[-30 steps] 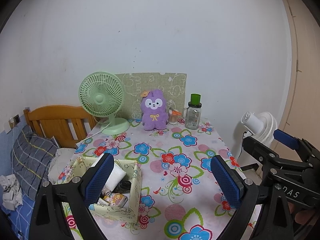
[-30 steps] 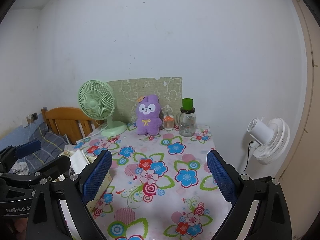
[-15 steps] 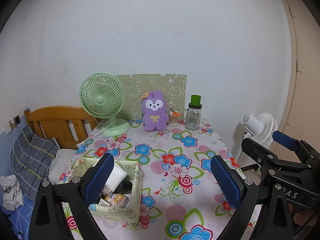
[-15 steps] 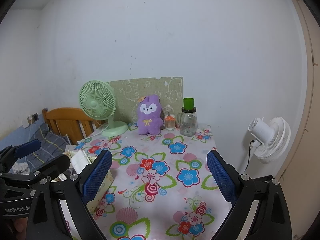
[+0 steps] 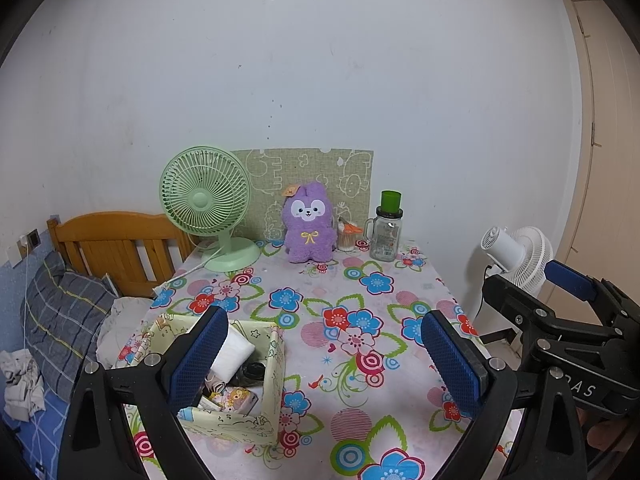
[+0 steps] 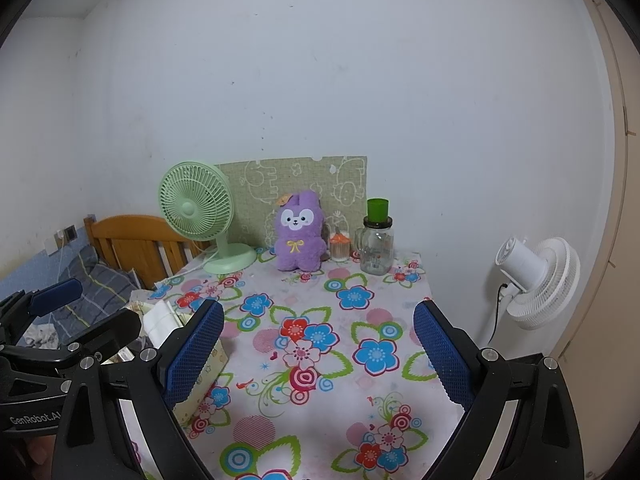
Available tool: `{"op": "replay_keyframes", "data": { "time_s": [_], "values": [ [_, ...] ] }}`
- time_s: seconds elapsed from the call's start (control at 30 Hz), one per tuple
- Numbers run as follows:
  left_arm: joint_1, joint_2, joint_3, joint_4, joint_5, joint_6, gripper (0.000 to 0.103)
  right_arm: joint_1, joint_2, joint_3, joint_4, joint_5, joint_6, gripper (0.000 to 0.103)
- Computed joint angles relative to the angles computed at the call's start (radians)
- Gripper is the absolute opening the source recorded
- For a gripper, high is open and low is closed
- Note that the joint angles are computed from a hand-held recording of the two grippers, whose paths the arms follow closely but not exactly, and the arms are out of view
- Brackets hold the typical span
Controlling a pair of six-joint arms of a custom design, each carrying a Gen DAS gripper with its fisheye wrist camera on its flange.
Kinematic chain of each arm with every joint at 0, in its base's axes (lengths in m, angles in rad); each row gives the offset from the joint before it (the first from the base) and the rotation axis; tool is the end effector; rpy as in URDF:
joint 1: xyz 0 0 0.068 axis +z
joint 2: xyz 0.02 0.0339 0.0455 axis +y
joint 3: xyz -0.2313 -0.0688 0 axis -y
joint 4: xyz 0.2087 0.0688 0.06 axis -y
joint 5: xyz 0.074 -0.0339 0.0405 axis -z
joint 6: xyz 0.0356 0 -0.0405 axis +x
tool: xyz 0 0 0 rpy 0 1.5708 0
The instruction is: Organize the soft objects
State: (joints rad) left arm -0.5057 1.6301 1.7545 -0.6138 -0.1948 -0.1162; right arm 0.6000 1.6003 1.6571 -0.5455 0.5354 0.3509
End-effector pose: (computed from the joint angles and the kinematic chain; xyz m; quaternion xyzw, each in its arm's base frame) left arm 0.2916 -0.1536 0.3786 0.1160 0.8468 -0.0774 0.5132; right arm 0.2778 0.1680 0.3673 0.0325 0.8372 0.0258 0.5454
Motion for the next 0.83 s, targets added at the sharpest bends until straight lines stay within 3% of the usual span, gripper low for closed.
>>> {"op": "replay_keyframes", "data": {
  "time_s": [0.83],
  "values": [
    [0.005,-0.013,-0.032,0.024,0.009,0.016,0.102,-0.017,-0.014,-0.042,0.022,-0.029,-0.001,0.097]
  ]
}}
